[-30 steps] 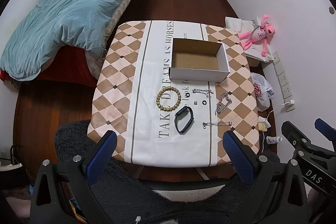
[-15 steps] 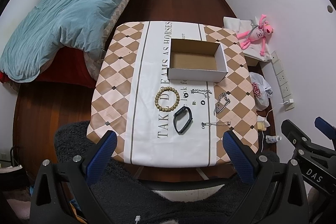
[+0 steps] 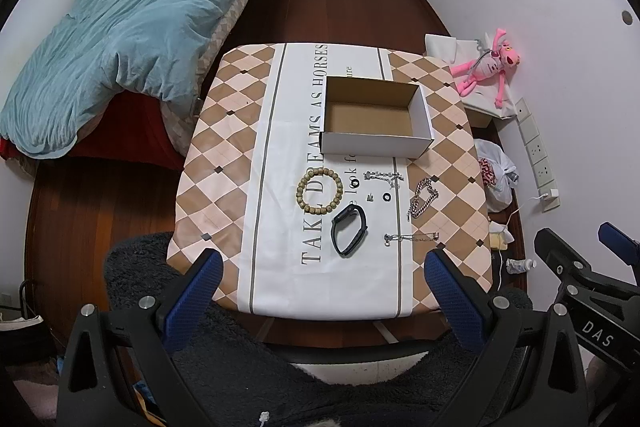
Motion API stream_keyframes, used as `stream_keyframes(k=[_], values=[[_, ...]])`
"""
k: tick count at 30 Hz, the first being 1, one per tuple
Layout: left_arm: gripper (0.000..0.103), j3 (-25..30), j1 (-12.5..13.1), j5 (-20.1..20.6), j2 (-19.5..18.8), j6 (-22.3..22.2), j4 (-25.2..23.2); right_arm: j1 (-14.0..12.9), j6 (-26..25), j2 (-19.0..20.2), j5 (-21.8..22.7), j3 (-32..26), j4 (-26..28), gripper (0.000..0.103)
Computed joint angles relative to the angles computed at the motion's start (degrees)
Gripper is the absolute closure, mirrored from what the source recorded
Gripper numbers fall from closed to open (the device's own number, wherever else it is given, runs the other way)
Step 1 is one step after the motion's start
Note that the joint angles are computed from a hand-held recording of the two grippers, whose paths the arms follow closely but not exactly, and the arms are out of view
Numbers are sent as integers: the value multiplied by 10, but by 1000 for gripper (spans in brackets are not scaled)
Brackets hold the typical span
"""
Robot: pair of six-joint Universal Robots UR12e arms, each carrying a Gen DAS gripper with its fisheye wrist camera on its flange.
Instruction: Organize jewelry
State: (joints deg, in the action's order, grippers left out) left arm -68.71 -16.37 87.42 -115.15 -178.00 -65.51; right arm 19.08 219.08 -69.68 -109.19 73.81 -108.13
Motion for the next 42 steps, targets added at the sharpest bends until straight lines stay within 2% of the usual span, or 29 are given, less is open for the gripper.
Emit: stream_keyframes(k=[42], values=[[0, -1, 3, -4, 4, 4, 0, -1, 5, 0, 0, -2, -4, 0]])
